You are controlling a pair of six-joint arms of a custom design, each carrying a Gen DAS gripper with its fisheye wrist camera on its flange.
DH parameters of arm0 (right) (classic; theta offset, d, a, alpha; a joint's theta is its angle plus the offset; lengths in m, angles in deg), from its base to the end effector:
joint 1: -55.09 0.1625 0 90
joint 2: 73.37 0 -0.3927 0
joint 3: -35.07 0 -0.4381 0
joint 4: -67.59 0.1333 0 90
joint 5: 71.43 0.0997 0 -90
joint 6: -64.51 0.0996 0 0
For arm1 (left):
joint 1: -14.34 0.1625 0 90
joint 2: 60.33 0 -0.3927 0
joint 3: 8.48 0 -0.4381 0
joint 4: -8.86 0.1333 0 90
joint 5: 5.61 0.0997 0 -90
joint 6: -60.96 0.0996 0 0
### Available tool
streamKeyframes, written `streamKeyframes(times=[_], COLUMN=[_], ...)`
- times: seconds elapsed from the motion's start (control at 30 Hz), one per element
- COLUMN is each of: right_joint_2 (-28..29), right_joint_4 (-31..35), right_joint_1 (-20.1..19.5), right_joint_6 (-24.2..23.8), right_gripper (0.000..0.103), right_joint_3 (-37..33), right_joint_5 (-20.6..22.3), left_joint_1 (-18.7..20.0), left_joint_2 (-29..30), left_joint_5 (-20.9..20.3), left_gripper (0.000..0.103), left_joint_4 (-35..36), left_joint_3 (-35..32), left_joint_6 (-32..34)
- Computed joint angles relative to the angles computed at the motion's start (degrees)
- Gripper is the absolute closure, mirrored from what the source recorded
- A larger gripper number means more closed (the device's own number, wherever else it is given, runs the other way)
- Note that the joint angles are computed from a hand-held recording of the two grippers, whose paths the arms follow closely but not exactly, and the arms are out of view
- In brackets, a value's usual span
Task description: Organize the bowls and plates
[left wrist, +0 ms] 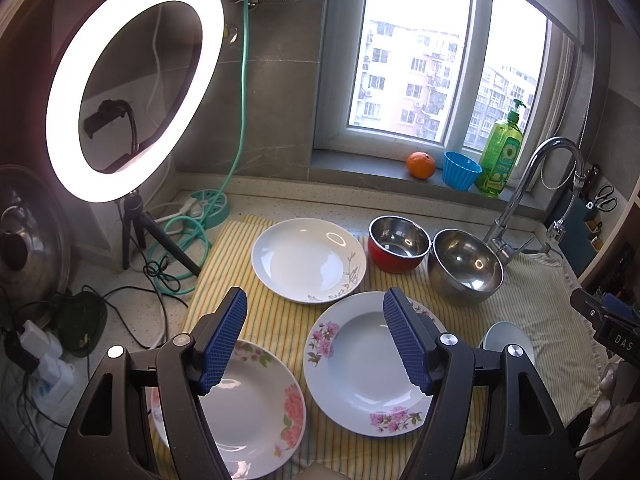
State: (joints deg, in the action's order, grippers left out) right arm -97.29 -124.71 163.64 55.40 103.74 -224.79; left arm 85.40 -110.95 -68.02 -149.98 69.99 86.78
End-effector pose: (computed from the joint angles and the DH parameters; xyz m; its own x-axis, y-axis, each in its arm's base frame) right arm 0.2842 -0.7076 0.0735 -0.6296 0.4847 0.6072 -0.2738 0.5929 -0.7573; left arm -0.0801 -0.7862 0.2601 -0.7367 0.3113 -0.6004 0.6286 0.6425 -0.4382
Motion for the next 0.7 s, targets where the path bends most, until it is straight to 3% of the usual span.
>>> streamKeyframes(times=[0.7], right_joint_2=[-0.1], right_joint_4=[0.6], right_joint_1=[-0.2], right_joint_6=[0.9], right_gripper=[0.001], right_joint_3=[0.3], right_joint_5=[0.0], left_joint_1=[0.1], left_joint_2=[0.1], left_joint_5=[0.2], left_gripper=[0.032], left_joint_4=[0.2], left_joint_3=[0.1], left_joint_6=[0.0])
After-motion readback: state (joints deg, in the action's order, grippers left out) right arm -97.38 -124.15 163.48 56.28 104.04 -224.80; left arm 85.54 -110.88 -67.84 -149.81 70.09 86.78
